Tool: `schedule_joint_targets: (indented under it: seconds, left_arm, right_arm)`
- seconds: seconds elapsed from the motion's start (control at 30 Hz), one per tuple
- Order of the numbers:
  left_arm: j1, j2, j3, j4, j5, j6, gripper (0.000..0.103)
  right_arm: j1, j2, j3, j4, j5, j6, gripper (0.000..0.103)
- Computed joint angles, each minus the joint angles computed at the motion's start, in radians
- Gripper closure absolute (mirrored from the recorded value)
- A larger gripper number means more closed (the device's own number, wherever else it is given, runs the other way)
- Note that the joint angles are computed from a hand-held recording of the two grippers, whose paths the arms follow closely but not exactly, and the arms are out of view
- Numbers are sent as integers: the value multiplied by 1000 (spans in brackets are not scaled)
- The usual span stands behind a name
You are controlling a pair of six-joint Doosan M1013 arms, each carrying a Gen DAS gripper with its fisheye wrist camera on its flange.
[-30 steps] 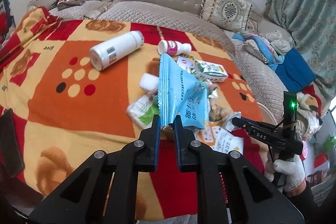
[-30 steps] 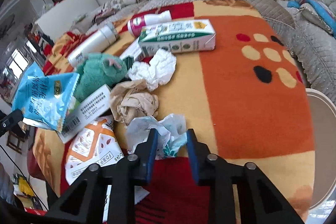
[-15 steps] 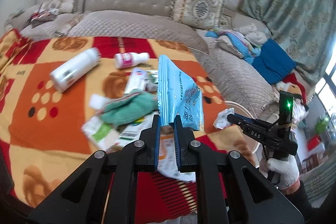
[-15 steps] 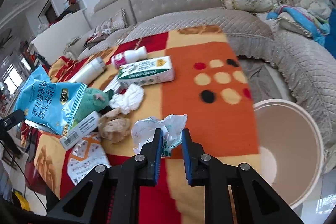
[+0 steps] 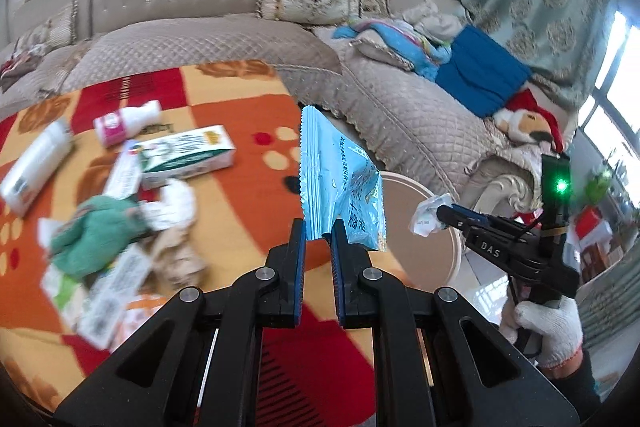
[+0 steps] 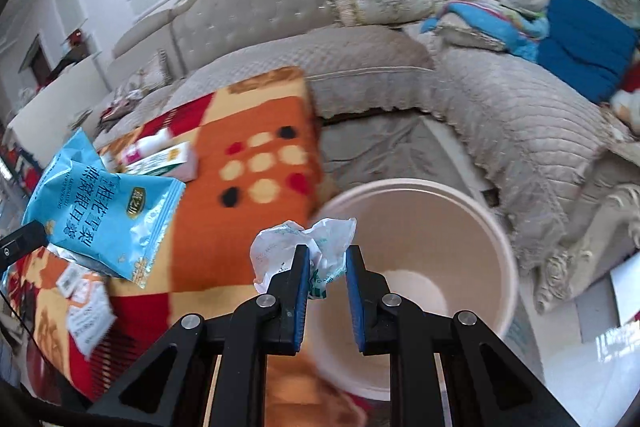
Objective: Collect trash
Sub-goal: 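Carry the blue bag and the plastic wrapper over the white bin with both tools, then open both tools to drop the bag and wrapper into the bin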
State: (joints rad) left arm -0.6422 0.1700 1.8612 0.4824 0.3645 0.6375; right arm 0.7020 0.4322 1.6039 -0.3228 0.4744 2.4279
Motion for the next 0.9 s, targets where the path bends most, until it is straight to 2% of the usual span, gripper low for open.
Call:
schedule_joint_targets:
  seconds: [0.07,0.17,0.27,0.43,0.63,0.9]
  left_arm:
    - [-12,36,-32,-33,10,38,94]
    - [-33,85,-78,-8,44,27,94]
    - [-40,133,-121,-90,61,99,94]
    - [-60,200,-181,-135,93,150,94]
    - [-70,253,-233,-168,116,183,94]
    - [-71,279,-254,-172,139,176,94]
  right_arm:
    - [-12,-7,17,-19,7,30,86]
    - [-29,-12,34,-32,20,52,86]
    - [-43,-10,45,-50,38,77,86]
    - [-65,-3,60,-40,46,83,86]
    - [-81,10,67,-16,50,72,86]
    - [-85,28,61,-15,61,72,86]
